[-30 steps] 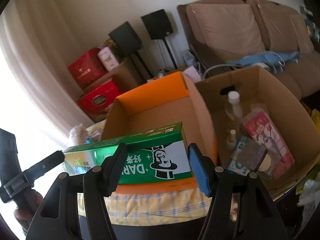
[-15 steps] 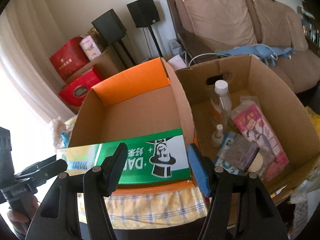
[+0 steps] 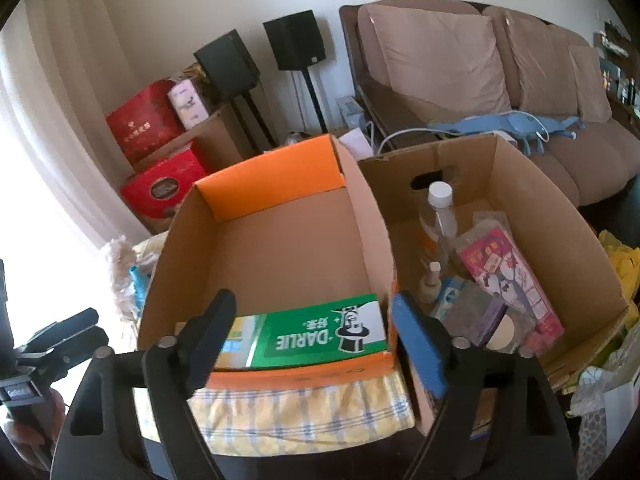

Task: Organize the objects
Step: 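Lift the toothpaste box with the left gripper and lower it into the orange box, then open the left gripper and withdraw it from the orange box, then grasp the white feather duster handle with the right gripper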

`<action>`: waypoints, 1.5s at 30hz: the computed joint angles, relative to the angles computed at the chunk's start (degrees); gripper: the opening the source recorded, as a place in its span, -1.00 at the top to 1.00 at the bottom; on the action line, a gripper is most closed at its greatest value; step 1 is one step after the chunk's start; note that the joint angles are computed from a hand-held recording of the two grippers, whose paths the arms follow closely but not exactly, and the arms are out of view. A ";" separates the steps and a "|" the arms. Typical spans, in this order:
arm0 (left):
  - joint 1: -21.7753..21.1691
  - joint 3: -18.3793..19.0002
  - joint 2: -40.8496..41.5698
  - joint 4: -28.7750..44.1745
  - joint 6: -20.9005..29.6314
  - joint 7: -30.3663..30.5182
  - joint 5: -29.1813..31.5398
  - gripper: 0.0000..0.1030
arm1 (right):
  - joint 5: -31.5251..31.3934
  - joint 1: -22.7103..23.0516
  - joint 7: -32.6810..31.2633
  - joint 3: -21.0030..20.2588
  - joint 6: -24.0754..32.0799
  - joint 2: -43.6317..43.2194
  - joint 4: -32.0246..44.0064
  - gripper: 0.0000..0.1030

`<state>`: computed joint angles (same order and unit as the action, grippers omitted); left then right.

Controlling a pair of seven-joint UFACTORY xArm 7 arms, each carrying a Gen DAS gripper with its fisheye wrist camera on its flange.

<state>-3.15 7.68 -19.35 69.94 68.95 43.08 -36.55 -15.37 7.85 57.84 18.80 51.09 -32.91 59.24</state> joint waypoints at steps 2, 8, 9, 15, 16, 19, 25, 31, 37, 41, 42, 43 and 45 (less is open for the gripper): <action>0.52 0.55 0.16 0.28 0.09 0.07 0.21 -0.89 | -0.66 -0.03 -0.02 0.94 0.76 0.84 1.33 -0.75; 2.55 2.05 0.17 0.11 -1.98 0.90 1.68 -1.00 | -4.11 0.57 0.59 3.91 2.28 4.76 5.86 -0.99; 3.03 2.48 0.42 0.29 -2.13 1.04 1.77 -1.00 | -4.59 0.88 0.81 4.18 2.32 5.43 6.43 -0.99; 5.95 4.18 2.24 1.47 -3.04 1.89 2.43 -1.00 | -6.59 3.83 2.01 5.00 0.57 10.12 9.37 -1.00; 6.54 4.51 2.77 1.88 -3.10 1.97 2.43 -1.00 | -7.18 4.28 2.31 5.18 0.52 11.00 9.97 -1.00; 8.20 5.11 4.12 2.91 -3.05 2.44 2.52 -1.00 | -9.33 5.87 3.21 5.67 0.70 14.00 12.10 -1.00; 11.56 5.25 7.10 4.01 -3.61 2.54 2.53 -1.00 | -13.55 10.50 4.25 5.57 0.97 20.29 16.57 -1.00; 13.95 4.59 9.23 3.62 -5.30 2.30 2.74 -1.00 | -17.10 15.81 3.57 4.57 1.70 27.25 22.16 -1.00; 15.55 3.91 12.22 5.17 -6.34 1.55 2.62 -1.00 | -18.68 20.91 3.11 1.92 1.21 32.13 25.99 -1.00; 16.39 3.07 14.75 7.47 -6.07 0.44 1.63 -1.00 | -19.14 24.35 1.97 -0.13 1.18 35.34 28.66 -1.00; 16.52 2.79 15.67 8.39 -5.72 -0.01 1.15 -1.00 | -18.99 25.07 1.68 -0.74 0.95 35.84 28.98 -1.00; 16.67 2.45 16.47 9.24 -5.34 -0.54 0.94 -1.00 | -18.67 25.68 1.25 -1.30 0.67 36.48 29.44 -1.00; 16.94 1.70 18.21 10.97 -4.43 -1.59 0.48 -1.00 | -18.18 26.83 0.72 -2.22 0.30 37.69 30.21 -1.00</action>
<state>13.78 9.37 -1.14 80.91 64.52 41.49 -36.08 -33.55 34.68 58.56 16.58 51.39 4.78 89.45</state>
